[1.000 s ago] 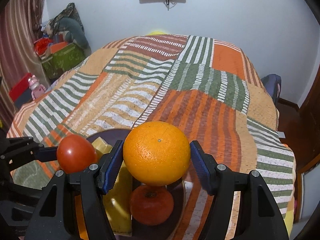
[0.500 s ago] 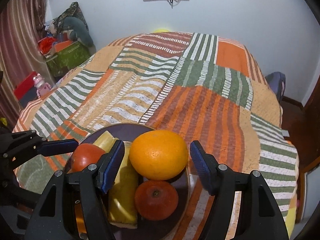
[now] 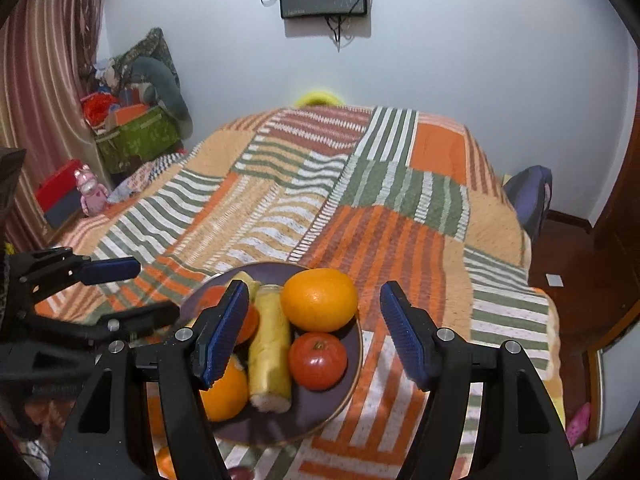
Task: Organize fruits
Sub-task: 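Lower the tomato onto the plate with the left gripper while the right gripper places the orange, then grasp a small tangerine with the left gripper while the right gripper grasps another tangerine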
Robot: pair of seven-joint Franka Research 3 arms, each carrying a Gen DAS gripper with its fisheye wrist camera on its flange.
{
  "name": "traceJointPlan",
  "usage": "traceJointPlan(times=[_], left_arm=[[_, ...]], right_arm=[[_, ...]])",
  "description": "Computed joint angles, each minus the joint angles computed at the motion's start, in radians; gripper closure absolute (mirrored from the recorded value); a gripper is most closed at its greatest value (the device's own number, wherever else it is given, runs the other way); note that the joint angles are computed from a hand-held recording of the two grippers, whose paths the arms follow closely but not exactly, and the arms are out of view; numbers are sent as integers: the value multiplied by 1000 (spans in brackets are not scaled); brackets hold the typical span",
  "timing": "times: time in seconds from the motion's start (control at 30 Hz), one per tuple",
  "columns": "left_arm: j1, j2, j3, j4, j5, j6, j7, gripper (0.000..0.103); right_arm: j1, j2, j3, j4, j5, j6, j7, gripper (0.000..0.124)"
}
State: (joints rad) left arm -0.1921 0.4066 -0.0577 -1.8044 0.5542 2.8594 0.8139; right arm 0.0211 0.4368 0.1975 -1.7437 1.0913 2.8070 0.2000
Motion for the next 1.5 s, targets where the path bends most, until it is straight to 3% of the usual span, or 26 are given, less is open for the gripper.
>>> traceJointPlan(times=[0.23,0.37,0.43,0.5,0.7,1.07,1.27,1.5], left_arm=[[-44,-149,55,-134,169,25,-185,42],[-27,-217,33,-192,263,16,-268,40],[-17,-254,20,-226,314,6,-323,31],[0,-282,5,-256,355,11,-373,29],[57,-358,-50,-356,328,11,-368,29],[86,-392,-90,-465,298,7,-333,29],[94,-388,-87,-494,348,34,-359,29],[97,-355,-82,-500,238,88,-255,42]], right_arm=[[-19,-138,4,-136,212,-18,-192,56],[10,-193,-33,-197,286,-31,-252,56],[29,-216,-56,-224,304,-37,-266,56],[48,-238,-77,-254,314,-42,-276,56],[86,-295,-118,-339,336,-54,-289,56],[117,-301,-142,-427,195,-101,-165,58],[125,-270,-133,-434,91,-118,-73,76],[129,-208,-111,-405,-16,-104,24,78]])
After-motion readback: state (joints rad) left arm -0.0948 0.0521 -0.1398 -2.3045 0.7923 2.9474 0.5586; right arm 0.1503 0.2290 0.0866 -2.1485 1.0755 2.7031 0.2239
